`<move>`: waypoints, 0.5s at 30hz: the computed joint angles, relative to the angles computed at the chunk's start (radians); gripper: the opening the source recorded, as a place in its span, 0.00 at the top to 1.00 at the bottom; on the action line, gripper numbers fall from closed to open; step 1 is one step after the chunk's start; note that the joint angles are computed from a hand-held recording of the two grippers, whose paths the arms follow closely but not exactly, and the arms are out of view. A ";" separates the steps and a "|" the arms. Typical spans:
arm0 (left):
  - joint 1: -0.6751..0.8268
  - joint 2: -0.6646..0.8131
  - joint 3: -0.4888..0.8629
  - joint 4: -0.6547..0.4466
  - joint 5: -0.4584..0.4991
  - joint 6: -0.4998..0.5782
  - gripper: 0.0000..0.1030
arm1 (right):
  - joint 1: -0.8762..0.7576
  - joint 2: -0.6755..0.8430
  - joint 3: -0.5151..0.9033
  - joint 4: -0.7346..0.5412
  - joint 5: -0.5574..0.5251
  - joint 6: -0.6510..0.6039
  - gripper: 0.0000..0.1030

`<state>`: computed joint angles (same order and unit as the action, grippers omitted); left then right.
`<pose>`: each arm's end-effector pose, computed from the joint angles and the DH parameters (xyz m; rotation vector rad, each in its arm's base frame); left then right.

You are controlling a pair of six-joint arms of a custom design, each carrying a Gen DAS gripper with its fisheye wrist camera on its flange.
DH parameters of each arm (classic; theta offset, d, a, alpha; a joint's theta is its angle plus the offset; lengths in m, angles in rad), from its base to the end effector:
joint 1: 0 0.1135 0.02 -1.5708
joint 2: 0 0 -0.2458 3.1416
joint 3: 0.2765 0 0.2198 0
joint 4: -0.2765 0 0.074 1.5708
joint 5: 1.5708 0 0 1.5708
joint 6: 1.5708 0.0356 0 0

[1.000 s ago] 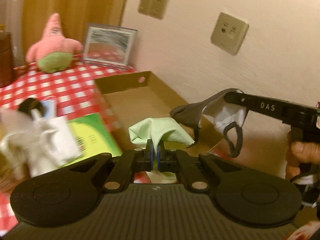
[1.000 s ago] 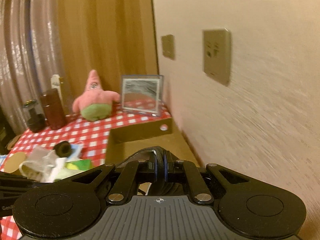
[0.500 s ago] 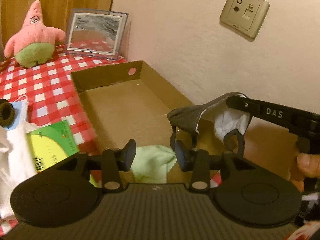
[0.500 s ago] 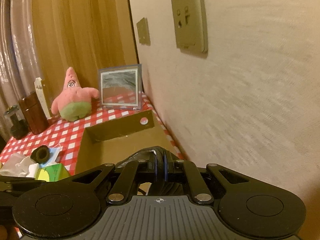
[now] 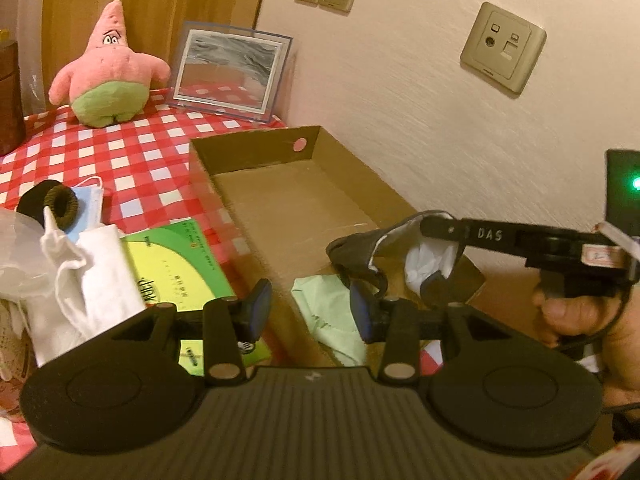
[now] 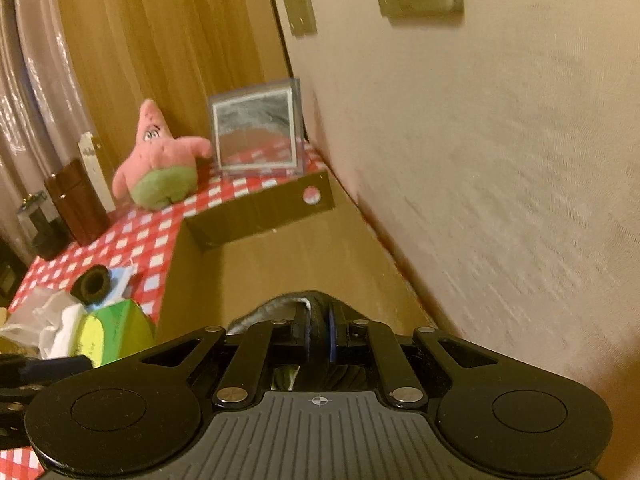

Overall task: Organize soft objects
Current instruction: 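Open the left tool over the tray while the right tool releases the mask there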

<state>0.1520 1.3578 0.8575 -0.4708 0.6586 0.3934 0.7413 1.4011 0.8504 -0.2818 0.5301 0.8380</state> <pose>0.2405 0.0148 0.2206 0.5270 2.2923 -0.5751 0.2043 0.1627 0.2188 0.3459 2.2433 0.1887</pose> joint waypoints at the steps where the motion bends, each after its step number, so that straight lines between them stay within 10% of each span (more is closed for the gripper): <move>1: 0.007 -0.002 0.002 -0.006 0.001 0.005 0.63 | -0.002 0.001 -0.003 -0.007 -0.002 0.007 0.79; 4: 0.025 -0.015 0.007 -0.030 0.008 0.021 0.63 | 0.012 -0.019 -0.023 -0.025 0.007 0.035 0.46; 15: 0.185 -0.137 0.017 -0.206 0.065 0.136 0.60 | 0.223 -0.078 0.049 -0.267 0.156 0.218 0.43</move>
<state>0.3368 1.2208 0.8750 -0.6770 0.7239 0.5289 0.9644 1.3235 0.8997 -0.5491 0.6861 1.0559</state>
